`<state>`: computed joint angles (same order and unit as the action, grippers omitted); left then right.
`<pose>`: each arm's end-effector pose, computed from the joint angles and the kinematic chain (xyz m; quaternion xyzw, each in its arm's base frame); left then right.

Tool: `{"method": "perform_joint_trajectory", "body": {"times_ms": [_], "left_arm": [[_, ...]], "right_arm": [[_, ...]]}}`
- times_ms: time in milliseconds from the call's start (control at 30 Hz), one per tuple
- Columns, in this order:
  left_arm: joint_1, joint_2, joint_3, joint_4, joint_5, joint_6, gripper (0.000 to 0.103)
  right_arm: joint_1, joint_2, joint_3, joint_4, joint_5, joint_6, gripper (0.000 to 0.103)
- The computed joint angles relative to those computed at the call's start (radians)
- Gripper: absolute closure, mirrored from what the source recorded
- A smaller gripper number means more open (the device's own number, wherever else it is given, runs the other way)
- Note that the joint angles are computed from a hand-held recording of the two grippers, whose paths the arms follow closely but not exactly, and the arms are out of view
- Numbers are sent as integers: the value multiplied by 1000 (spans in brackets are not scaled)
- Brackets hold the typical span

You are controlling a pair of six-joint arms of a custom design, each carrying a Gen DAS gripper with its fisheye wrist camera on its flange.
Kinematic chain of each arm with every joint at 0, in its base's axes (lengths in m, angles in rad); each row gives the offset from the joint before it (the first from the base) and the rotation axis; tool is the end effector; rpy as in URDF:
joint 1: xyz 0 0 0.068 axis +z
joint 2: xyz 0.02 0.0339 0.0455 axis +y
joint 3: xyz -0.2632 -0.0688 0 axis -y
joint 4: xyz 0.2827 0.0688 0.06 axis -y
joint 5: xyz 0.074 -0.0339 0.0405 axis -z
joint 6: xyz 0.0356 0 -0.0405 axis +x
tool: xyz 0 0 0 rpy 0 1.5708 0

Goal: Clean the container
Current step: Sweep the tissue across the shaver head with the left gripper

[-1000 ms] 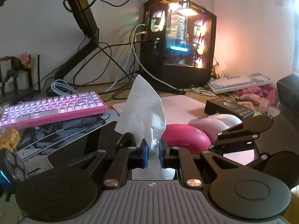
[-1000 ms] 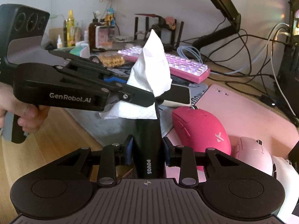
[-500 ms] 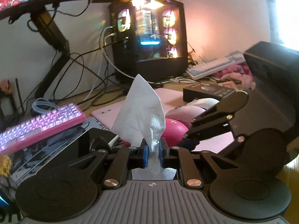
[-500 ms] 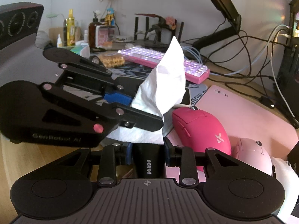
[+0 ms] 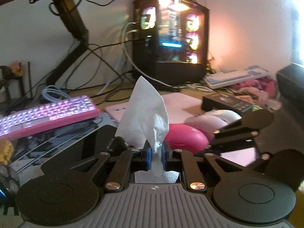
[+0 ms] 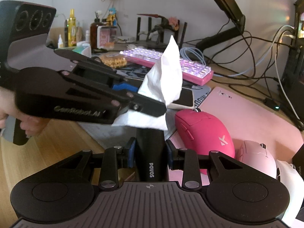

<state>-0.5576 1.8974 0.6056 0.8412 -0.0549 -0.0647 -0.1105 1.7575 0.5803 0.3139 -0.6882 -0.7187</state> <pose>0.2883 -0.1775 0.0598 0.1925 0.8249 -0.1405 0.5127 0.2993 -0.0105 0.0569 -0.3759 0.8076 0.1583 0.4260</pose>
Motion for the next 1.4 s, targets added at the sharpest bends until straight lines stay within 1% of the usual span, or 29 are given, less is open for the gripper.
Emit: {"method": "perform_joint_trajectory", "body": {"times_ms": [167, 300, 467, 500, 600, 767, 867, 933, 1133, 1233, 1400], "left_arm": [[-13, -5, 5, -15, -56, 3, 87], [-35, -6, 10, -24, -56, 65, 87], [-76, 2, 18, -29, -97, 146, 88], [-79, 3, 18, -29, -96, 153, 88], [-67, 2, 11, -20, -42, 163, 88], [-49, -1, -7, 14, 17, 151, 87], [-37, -3, -5, 2, 72, 154, 87], [-35, -3, 1, -13, 85, 153, 87], [-36, -2, 6, -23, 33, 108, 87], [-32, -3, 5, -22, 22, 91, 87], [-34, -10, -2, -13, -65, 35, 87]], "right_arm": [[4, -3, -7, 10, 4, 2, 67], [5, -4, -13, 15, 5, 3, 67], [4, -6, -11, 11, 5, 3, 67], [4, -7, -11, 10, 5, 2, 67], [5, -7, -14, 13, 4, 5, 67], [5, -9, -17, 12, 3, 6, 67], [8, -8, -21, 19, 6, 8, 67], [8, -8, -20, 18, 5, 9, 67], [3, -7, -9, 4, 2, 3, 67], [1, -4, -4, 0, 0, 1, 67], [1, -3, -5, 5, 3, 0, 67]]}}
